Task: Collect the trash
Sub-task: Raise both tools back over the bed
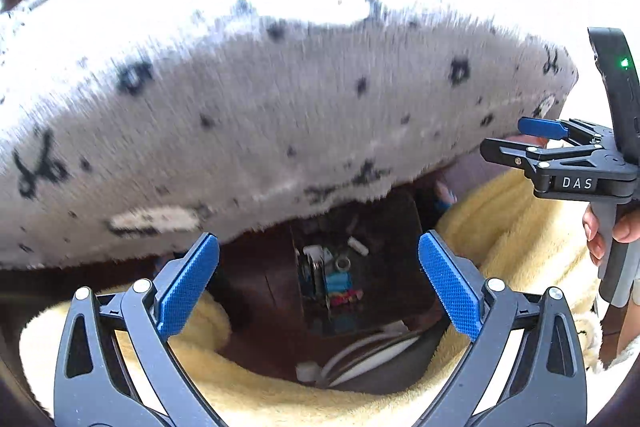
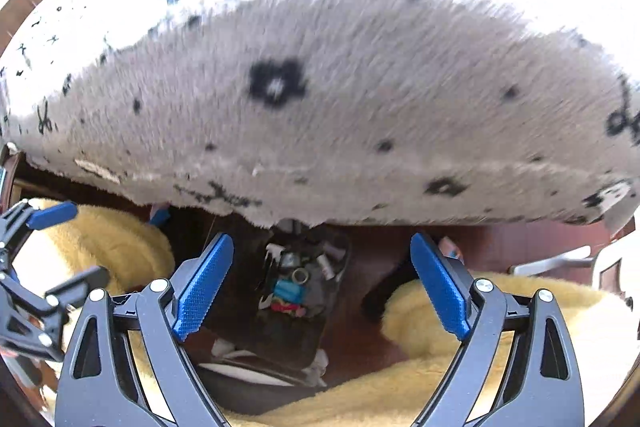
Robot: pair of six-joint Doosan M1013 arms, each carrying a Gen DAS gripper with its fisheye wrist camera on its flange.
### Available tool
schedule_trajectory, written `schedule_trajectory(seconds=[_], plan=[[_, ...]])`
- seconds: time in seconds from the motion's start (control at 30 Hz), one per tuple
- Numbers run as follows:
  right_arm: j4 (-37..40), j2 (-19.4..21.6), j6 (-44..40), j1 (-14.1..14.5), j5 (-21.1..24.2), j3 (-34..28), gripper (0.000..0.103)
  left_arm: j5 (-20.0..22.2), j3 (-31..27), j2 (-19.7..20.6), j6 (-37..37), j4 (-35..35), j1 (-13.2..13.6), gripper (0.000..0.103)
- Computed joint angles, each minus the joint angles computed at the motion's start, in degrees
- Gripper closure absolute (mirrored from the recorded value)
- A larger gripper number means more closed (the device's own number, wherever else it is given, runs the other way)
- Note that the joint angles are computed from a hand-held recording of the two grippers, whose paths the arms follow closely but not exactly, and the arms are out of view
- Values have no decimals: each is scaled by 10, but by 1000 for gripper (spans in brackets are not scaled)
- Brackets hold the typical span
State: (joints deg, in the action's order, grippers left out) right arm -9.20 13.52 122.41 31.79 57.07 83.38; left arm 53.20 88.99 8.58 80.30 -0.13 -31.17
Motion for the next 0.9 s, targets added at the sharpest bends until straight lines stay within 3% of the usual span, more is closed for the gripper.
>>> schedule_trajectory(seconds=[0.43, 0.67, 0.9], plan=[[-68, -7, 12, -21, -39, -27, 11, -23, -53, 10, -35, 78, 21, 8], [-92, 18, 14, -44, -17, -81, 11, -24, -113, 54, -19, 72, 36, 8], [-111, 59, 2, -67, 7, -145, 11, -9, -210, 120, -4, 82, 34, 8]])
